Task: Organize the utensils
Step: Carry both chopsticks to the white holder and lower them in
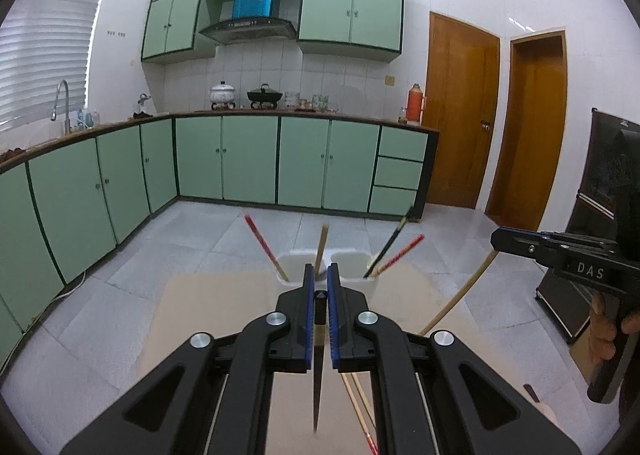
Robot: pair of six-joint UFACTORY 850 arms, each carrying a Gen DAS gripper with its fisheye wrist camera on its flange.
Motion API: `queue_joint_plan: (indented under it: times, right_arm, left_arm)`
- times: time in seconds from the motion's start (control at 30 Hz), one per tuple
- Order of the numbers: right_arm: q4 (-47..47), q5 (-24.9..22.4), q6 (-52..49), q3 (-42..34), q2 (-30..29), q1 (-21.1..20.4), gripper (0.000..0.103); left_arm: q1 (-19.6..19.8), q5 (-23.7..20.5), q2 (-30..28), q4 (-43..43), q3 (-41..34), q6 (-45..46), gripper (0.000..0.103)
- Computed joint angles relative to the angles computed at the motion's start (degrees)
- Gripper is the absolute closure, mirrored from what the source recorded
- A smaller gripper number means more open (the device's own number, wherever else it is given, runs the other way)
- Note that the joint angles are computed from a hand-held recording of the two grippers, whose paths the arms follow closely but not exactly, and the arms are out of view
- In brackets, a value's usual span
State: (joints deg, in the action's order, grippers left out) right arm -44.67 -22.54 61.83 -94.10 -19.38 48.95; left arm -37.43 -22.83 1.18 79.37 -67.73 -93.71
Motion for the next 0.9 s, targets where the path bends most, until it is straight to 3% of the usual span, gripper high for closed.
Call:
queue_joint_plan:
  times: [0.4,0.63,0.9]
  right_arm:
    - [4.4,-1.4,-9.7,-12.8,-4.6,-2.2,0.097]
    - [11.9,-4.2,-19.3,-22.9,-10.5,-4.2,0.097]
    - [12.7,-7.1,-21.6,-31.9,-16.9,-5.3,0.097]
  left_arm:
    - [2.1,0.5,-2.3,6.5,-8.2,-1.3,0.097]
    - [4.3,2.0,-7.5,4.8,-17.6,2.7,0.097]
    - [5.6,2.0,-13.5,6.4,-26.5,3.7,0.097]
